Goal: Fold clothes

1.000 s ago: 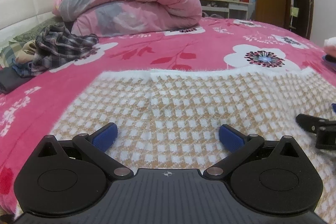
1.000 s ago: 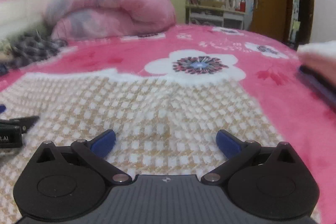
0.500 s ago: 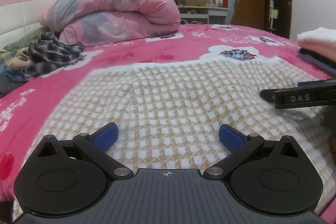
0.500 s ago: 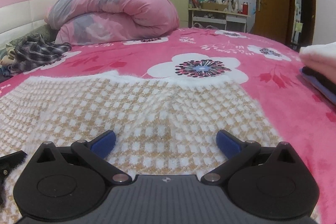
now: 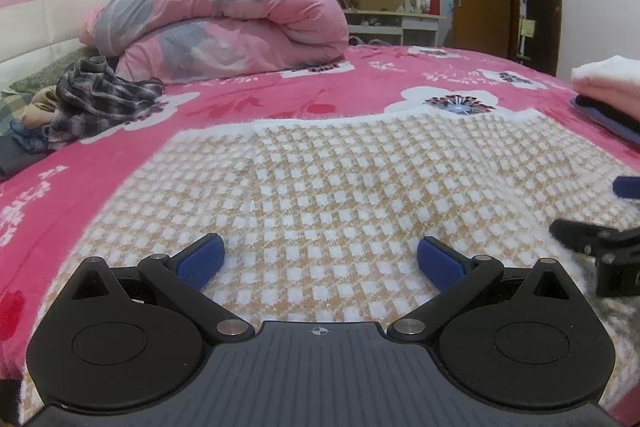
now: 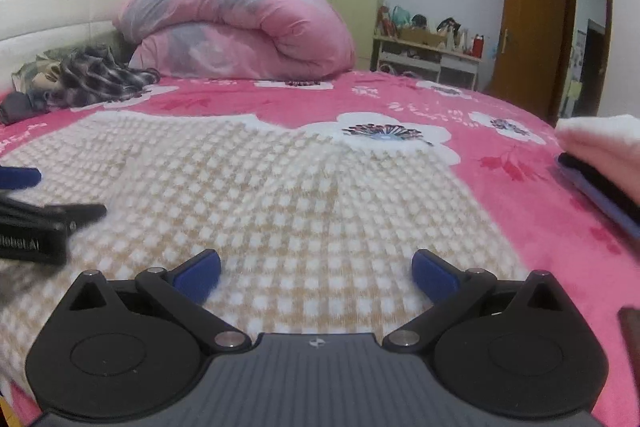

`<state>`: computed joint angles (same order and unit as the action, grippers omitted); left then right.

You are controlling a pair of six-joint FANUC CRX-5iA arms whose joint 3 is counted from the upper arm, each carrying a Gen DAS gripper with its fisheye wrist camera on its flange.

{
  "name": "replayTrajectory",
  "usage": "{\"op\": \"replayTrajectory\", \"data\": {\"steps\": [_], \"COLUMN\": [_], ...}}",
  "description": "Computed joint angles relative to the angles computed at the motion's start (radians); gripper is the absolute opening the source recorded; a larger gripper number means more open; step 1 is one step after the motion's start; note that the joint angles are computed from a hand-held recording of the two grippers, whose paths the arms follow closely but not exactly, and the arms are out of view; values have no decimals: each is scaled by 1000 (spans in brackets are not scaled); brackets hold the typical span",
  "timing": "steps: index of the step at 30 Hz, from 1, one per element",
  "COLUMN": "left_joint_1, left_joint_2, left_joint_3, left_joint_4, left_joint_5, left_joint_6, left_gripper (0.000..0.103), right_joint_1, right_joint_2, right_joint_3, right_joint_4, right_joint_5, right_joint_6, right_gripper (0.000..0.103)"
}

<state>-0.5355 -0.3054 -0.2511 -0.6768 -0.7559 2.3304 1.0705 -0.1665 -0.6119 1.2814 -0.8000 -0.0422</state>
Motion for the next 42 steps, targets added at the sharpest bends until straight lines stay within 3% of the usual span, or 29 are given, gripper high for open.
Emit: {"op": "replayTrajectory", "data": {"steps": [4, 7, 13, 18, 20, 23, 26, 28, 30, 32, 34, 38, 42], "left_joint_1": [-10, -11, 8, 125, 159, 139, 88, 95, 143, 209, 240, 216, 213], "left_joint_2": [-3, -5, -32, -71, -93, -83, -11, 8, -8, -36, -52, -44, -45], "left_joint_3": [-6, -11, -50, -97, -116, -95, -14, -3, -37, -94, -130, -122, -119], "left_joint_4": [-26, -31, -30, 178, 241, 209, 150, 160, 232, 343, 392, 323, 319], "left_joint_5": [6, 15, 76, 154, 181, 189, 104, 92, 127, 181, 221, 231, 226], "left_joint_6": [24, 29, 20, -212, -287, -285, -253, -257, -302, -381, -437, -394, -388], "left_gripper": [103, 103, 103, 103, 103, 103, 103, 103, 103, 103, 103, 103, 103], "right_joint_1": [17, 22, 58, 126, 132, 80, -18, -51, -77, -107, -122, -142, -134], "right_joint_2": [-14, -64, -132, -218, -220, -176, -38, 44, 91, 45, -8, -70, -23], "right_joint_3": [-4, -55, -147, -98, -54, -22, 53, 119, 163, 137, 117, 110, 129], "right_joint_4": [-13, 47, 23, -249, -282, -160, -40, -83, -167, -244, -314, -389, -292], "right_joint_5": [-22, 0, 30, -80, -144, -97, -29, -2, 17, 77, 63, 30, 82], "right_joint_6": [-6, -46, 110, 350, 372, 339, 293, 325, 385, 396, 398, 416, 431], "right_gripper": [103, 103, 103, 103, 103, 103, 103, 103, 103, 103, 103, 103, 103]}}
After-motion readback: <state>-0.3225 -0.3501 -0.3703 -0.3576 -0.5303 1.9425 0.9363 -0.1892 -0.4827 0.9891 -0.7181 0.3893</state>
